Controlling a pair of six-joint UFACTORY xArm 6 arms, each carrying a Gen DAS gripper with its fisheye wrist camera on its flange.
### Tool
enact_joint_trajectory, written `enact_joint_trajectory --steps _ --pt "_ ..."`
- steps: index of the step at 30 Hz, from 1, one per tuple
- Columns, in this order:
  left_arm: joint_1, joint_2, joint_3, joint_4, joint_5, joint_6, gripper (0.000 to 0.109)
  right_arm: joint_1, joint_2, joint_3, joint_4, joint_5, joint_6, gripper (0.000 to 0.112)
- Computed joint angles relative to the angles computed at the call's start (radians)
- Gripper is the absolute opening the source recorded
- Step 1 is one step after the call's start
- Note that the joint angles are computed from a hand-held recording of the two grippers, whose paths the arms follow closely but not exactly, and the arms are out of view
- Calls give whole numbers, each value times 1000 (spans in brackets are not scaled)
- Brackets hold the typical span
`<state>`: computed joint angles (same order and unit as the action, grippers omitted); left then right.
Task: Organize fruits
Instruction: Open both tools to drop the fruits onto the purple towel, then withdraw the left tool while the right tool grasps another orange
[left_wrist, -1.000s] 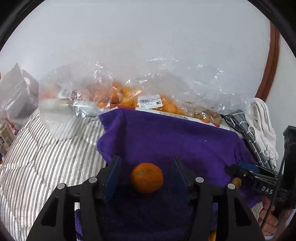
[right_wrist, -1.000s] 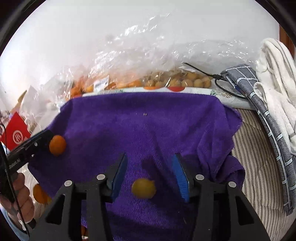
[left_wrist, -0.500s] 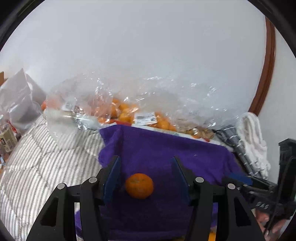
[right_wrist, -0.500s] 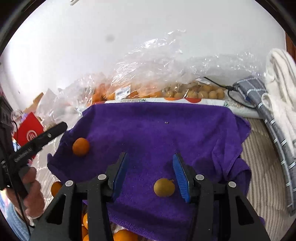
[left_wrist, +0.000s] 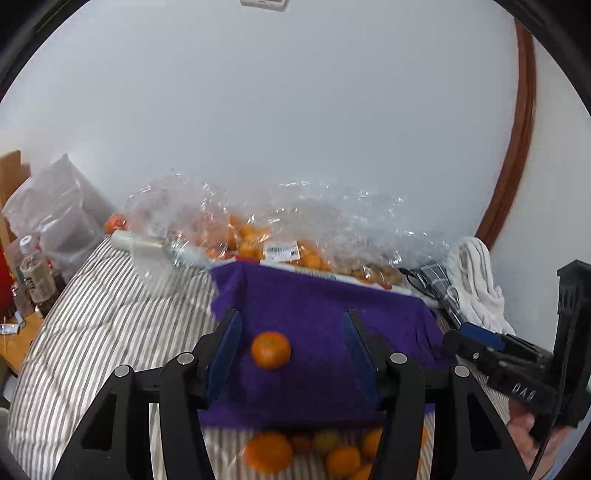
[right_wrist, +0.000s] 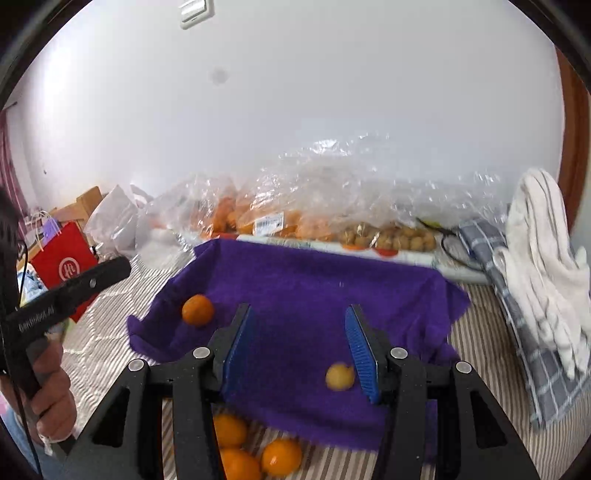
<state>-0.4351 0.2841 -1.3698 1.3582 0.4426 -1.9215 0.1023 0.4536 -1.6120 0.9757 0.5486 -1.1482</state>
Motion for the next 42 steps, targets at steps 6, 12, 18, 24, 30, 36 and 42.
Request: enact_joint_trajectory --steps 6,12,18,24,30,36,42 --pt "-6 -59 128 6 -24 -47 57 -39 -118 168 168 54 -165 57" --pt "7 -98 203 -143 -58 30 56 -73 -155 227 197 101 -134 56" --pt "-3 -170 289 -114 -13 -13 58 -100 -180 259 171 142 -81 56" --pt "1 -167 336 -144 -2 -12 58 -68 -151 271 45 85 35 57" --pt "24 -135 353 -189 -57 13 58 -17 -135 332 -63 -31 36 52" --pt "40 -143 375 -193 -95 0 58 -7 -109 304 -81 -41 55 43" --pt "9 -118 340 -268 -32 110 58 -35 -55 212 -158 68 195 40"
